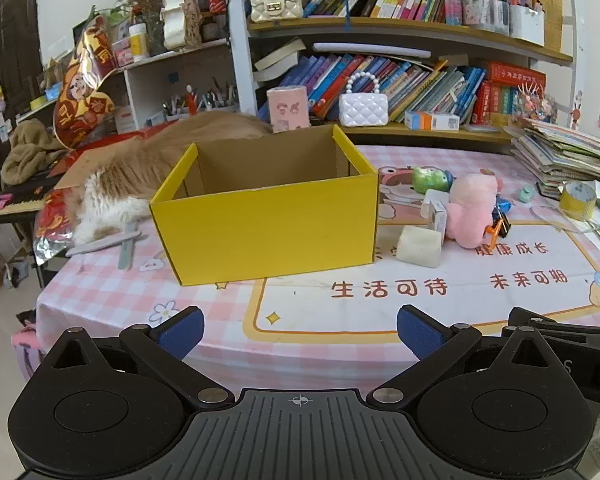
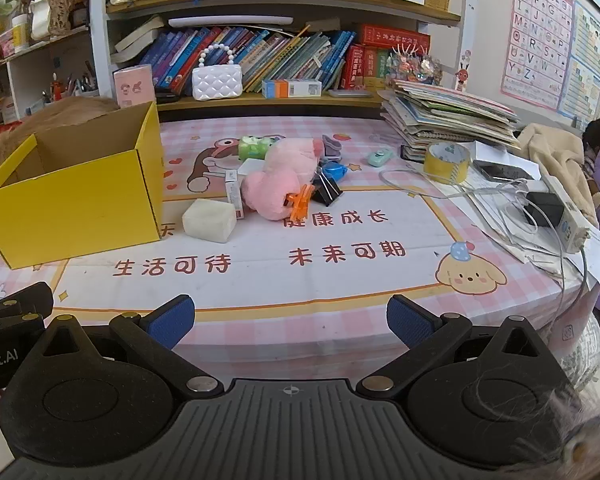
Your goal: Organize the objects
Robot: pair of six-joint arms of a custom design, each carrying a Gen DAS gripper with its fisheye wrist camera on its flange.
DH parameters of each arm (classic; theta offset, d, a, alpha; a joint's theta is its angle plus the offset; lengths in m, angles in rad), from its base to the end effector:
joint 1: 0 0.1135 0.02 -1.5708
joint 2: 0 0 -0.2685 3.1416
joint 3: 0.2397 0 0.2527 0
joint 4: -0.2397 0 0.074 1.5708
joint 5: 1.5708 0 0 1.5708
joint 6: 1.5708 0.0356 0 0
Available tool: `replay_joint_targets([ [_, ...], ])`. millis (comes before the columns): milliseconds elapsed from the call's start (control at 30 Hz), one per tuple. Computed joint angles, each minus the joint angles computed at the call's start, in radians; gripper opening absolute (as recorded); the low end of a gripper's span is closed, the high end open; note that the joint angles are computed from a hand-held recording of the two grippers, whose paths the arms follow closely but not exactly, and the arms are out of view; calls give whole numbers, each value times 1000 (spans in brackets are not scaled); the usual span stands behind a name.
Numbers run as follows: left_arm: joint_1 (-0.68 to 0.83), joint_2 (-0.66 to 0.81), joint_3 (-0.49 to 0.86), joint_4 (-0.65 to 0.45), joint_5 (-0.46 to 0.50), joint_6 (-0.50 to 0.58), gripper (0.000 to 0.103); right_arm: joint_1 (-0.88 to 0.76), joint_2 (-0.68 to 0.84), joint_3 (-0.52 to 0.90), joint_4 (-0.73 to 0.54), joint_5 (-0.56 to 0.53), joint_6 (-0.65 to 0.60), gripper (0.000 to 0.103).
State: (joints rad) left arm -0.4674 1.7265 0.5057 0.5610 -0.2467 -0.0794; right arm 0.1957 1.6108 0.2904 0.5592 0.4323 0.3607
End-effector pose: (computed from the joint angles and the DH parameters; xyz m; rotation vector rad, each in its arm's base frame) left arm 0.2609 -0.1220 0.1022 0.2935 2.1879 -0.0284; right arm 0.2252 0.0294 0.0855 0.3957 2.2211 -0.2100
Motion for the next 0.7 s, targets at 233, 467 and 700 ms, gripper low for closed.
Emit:
replay_joint_targets([
  [233, 6, 14, 9, 4, 10, 10, 103, -16, 28, 9, 13, -12, 1, 103],
  [467, 10, 25, 16, 11, 26, 32, 103, -20, 39, 23, 1, -14, 24, 103],
  [700, 18, 34, 26, 10, 40, 31, 103, -21, 44, 27, 0, -12, 28, 103],
])
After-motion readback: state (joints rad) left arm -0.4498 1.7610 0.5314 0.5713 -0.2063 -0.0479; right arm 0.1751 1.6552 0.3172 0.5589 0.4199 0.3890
